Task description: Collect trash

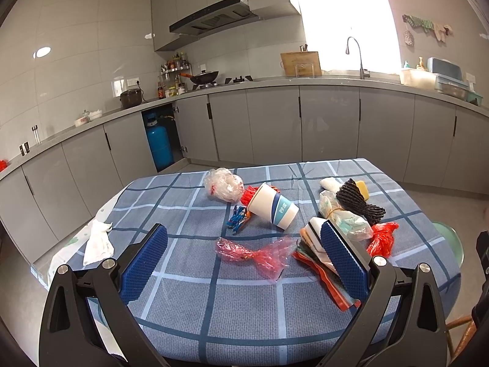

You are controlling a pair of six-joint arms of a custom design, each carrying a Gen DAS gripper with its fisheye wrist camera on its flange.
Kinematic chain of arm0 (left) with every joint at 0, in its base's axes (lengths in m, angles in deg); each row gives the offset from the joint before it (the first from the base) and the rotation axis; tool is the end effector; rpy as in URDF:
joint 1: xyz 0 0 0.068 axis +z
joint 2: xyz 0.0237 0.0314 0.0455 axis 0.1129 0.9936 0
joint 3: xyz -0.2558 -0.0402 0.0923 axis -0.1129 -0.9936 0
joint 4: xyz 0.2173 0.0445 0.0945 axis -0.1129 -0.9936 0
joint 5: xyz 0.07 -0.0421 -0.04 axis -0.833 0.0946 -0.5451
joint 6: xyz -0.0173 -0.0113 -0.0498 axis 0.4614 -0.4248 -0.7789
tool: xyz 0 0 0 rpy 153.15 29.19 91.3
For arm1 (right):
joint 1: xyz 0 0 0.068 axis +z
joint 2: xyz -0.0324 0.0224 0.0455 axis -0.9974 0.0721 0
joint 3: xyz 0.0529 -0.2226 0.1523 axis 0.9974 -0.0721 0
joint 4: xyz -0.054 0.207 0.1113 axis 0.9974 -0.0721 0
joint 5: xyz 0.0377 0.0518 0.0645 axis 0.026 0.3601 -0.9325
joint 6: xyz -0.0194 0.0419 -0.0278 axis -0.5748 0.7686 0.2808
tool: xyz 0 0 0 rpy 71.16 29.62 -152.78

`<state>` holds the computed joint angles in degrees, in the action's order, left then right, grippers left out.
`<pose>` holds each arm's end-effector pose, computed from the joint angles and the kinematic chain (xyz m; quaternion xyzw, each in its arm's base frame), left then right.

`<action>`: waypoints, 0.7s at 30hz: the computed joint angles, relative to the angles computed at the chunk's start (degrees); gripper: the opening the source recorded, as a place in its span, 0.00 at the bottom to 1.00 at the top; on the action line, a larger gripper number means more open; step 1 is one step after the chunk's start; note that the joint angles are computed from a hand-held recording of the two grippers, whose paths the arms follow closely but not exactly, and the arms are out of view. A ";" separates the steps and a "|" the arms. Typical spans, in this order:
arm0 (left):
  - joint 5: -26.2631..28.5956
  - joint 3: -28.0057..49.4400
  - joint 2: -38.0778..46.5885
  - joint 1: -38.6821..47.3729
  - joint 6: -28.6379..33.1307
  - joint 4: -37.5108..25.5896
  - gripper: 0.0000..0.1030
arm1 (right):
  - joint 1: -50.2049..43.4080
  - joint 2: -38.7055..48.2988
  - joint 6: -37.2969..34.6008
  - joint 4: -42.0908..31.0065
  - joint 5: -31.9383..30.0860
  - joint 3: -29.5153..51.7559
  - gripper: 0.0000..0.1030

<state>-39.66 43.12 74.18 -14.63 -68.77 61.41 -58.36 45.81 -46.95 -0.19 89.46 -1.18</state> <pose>0.3459 -0.1220 0.3026 0.0721 0.8414 0.0346 0.5345 0.2641 0.1067 0.2615 0.2142 0.7705 -0.1088 0.5905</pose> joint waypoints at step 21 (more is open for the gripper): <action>1.01 -0.42 0.66 1.36 -0.52 0.20 0.96 | -0.22 0.52 0.97 -0.58 -0.38 -0.80 0.95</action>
<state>-38.65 42.71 74.84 -13.26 -69.29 61.61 -58.58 46.33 -45.98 -0.77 89.08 -1.98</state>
